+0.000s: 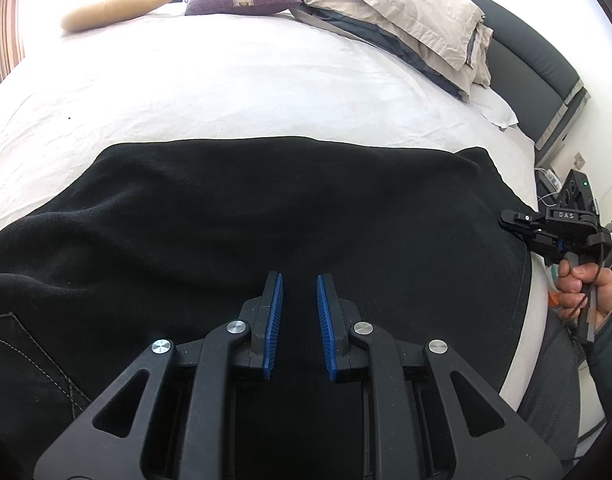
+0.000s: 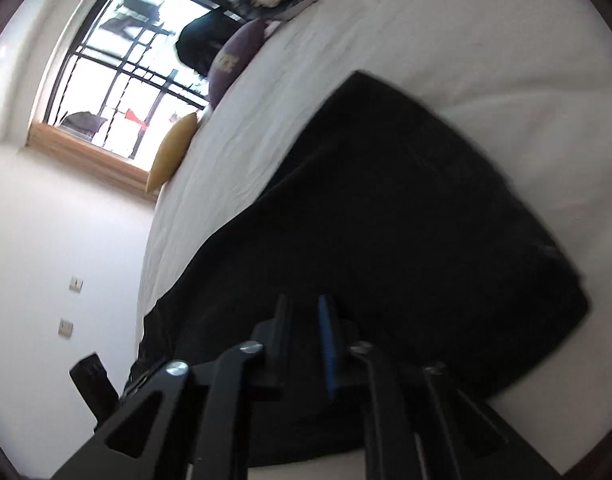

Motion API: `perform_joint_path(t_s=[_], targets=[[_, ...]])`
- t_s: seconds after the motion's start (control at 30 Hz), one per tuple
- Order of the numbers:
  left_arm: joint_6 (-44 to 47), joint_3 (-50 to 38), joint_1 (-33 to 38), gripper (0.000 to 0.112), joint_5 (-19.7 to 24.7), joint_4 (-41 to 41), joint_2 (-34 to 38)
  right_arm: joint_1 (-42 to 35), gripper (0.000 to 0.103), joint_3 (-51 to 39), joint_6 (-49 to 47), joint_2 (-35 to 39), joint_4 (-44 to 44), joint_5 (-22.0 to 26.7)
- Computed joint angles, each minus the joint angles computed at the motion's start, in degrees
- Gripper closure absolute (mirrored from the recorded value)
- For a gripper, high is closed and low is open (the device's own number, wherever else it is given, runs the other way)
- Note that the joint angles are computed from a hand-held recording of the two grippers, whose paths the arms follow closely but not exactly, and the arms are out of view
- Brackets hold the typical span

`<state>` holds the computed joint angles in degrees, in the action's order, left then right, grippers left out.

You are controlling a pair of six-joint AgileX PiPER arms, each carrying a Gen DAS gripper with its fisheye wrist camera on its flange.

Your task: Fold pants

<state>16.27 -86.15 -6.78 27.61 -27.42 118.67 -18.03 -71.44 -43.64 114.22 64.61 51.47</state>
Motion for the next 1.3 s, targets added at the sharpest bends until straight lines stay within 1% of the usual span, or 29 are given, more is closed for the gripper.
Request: perform_joint_path(t_s=[0.03,0.1,0.13,0.17,0.2,0.23,0.3,0.4,0.47,0.5,0.57,0.67,0.83,0.93,0.97,1.0,1.03,1.07,1.13,1.2,1.27,1.3], targets=[[-0.3,-0.2,-0.1,0.095,0.1,0.2,0.1,-2.6,0.103,1.1,0.8,-0.9,0.4,-1.3],[-0.6,-0.4,0.0,0.095,0.2,0.3,0.2,-6.5,0.103,3.6,4.3,-5.4,-3.0,-6.1],[-1.4,-0.5,-0.2,0.095,0.3,1.0,0.2,-7.9,0.079,3.8,6.0,-6.9,-3.4,-6.3],[-2.6,-0.7,-0.5,0.095,0.2,2.2,0.3,-8.5,0.057,4.6,10.0,-9.3,-6.2,-8.3],[-4.2,-1.2,-0.9,0.095,0.2,3.6,0.4,-9.3,0.029,6.2,11.9,-11.7,-6.8,-9.8],[-5.1,-1.2,-1.1,0.095,0.2,4.4,0.5,-10.2,0.028,8.0,11.5,-13.7,-5.1,-10.3],[-6.6,-1.3,-1.4,0.095,0.0,5.5,0.5,-12.2,0.028,10.6,6.9,-14.5,1.7,-7.3],[-7.0,-1.4,-1.5,0.095,0.1,5.9,0.6,-12.3,0.028,12.1,7.1,-11.2,5.0,-3.9],[-7.0,-1.5,-1.5,0.095,0.3,5.7,0.6,-13.6,0.029,14.6,3.7,-9.7,10.1,-2.1],[-6.9,-1.5,-1.5,0.095,0.3,5.6,0.6,-14.0,0.028,15.6,2.2,-9.6,11.9,-1.9],[-6.5,-1.4,-1.4,0.095,0.1,5.1,0.6,-14.8,0.029,16.7,1.3,-9.2,14.1,-1.2],[-6.2,-0.6,-1.5,0.095,-1.0,4.8,0.5,-15.6,0.032,16.6,1.9,-7.9,16.1,2.1],[-4.9,0.8,-1.5,0.095,-2.2,3.2,0.1,-14.7,0.032,18.0,1.4,-7.2,20.1,2.5],[-3.8,1.3,-1.3,0.095,-2.6,2.1,-0.1,-14.8,0.033,18.0,0.8,-6.2,22.6,4.1],[-3.6,1.5,-1.3,0.095,-2.8,1.9,-0.2,-14.7,0.036,17.7,0.7,-5.8,23.2,4.6],[-3.3,1.7,-1.2,0.095,-2.8,1.7,-0.3,-14.6,0.041,17.2,0.6,-4.9,24.1,5.6],[-3.1,1.8,-1.1,0.095,-2.9,1.5,-0.3,-14.3,0.043,16.7,0.7,-3.9,25.0,6.2],[-3.1,1.8,-1.1,0.095,-2.9,1.5,-0.3,-13.9,0.045,16.3,0.6,-3.1,25.9,6.2],[-2.8,1.9,-1.0,0.095,-2.8,1.1,-0.4,-13.6,0.054,15.9,-0.2,-1.6,28.1,6.4],[-2.5,2.0,-0.9,0.095,-2.7,0.8,-0.5,-13.3,0.059,15.8,-1.0,-0.4,30.3,6.7],[-2.5,1.9,-0.9,0.095,-2.6,0.8,-0.5,-12.9,0.067,15.7,-2.2,0.5,32.4,6.6],[-2.5,1.9,-0.9,0.095,-2.7,0.9,-0.5,-12.6,0.077,15.6,-2.1,0.9,32.8,6.1]])
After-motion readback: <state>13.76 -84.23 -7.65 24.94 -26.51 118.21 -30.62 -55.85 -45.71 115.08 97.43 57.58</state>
